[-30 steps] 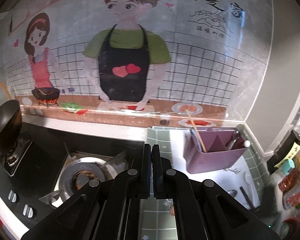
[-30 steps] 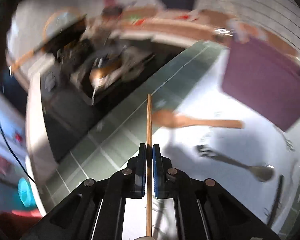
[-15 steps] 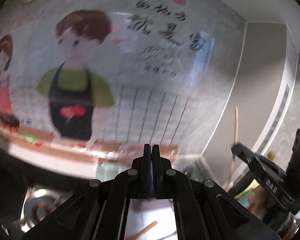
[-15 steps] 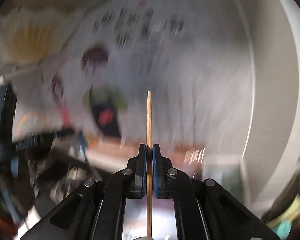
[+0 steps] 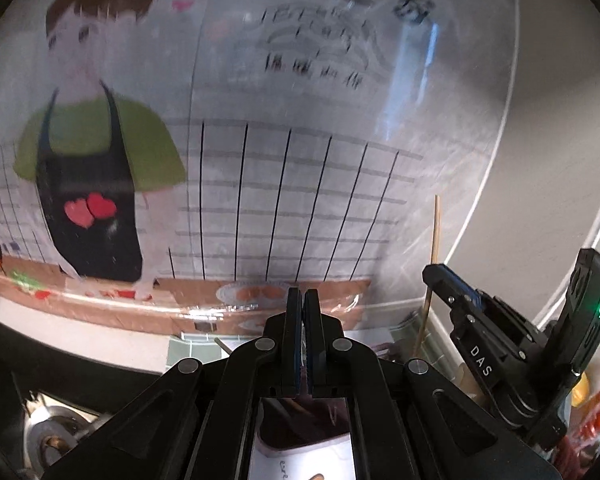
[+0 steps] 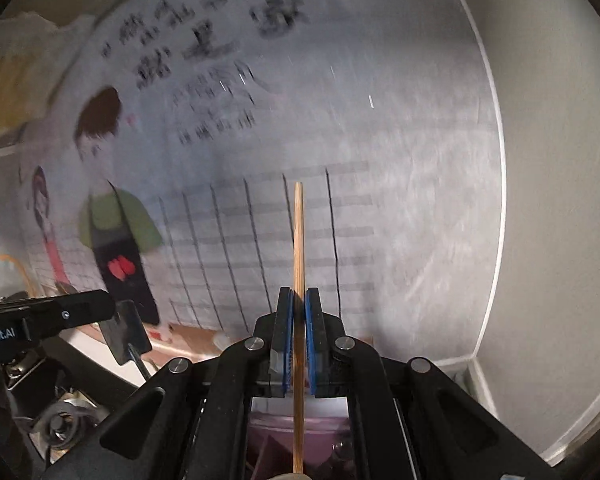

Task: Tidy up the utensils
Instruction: 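Move both grippers over the purple holder and open them to release, then lower both grippers back toward the remaining utensils on the cloth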

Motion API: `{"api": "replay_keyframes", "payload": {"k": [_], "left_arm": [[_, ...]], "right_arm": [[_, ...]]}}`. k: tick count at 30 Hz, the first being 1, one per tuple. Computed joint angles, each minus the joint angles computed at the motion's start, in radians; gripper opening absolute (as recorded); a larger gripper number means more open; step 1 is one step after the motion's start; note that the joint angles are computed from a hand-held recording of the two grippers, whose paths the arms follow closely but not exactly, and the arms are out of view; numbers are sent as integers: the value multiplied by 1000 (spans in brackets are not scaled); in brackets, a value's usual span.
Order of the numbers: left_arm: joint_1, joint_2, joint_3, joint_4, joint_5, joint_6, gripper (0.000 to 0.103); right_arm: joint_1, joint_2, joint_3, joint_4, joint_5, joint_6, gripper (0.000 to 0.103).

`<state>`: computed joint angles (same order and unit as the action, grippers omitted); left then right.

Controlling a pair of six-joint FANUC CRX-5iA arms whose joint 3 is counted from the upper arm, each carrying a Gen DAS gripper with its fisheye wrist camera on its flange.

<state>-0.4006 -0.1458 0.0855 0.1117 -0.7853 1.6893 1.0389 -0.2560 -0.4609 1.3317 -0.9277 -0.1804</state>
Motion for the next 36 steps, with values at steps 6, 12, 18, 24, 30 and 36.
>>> {"api": "replay_keyframes", "payload": {"k": [6, 12, 18, 24, 30, 36], "left_arm": [[16, 17, -101, 161, 60, -132, 7], [19, -78, -217, 201, 76, -119, 51], [19, -266, -383, 141, 19, 71, 51], [-13, -361, -438, 32, -143, 128, 53], [72, -439, -493, 102, -241, 24, 55], [143, -514, -580, 199, -286, -174, 59]], "right_arm": [[9, -34, -31, -165, 42, 48, 9], [145, -176, -74, -319, -88, 42, 13], [420, -327, -131, -367, -442, -207, 18], [679, -451, -190, -442, -637, -369, 18], [799, -443, -151, -525, -787, -360, 21], [733, -340, -73, -685, -734, -162, 25]]}}
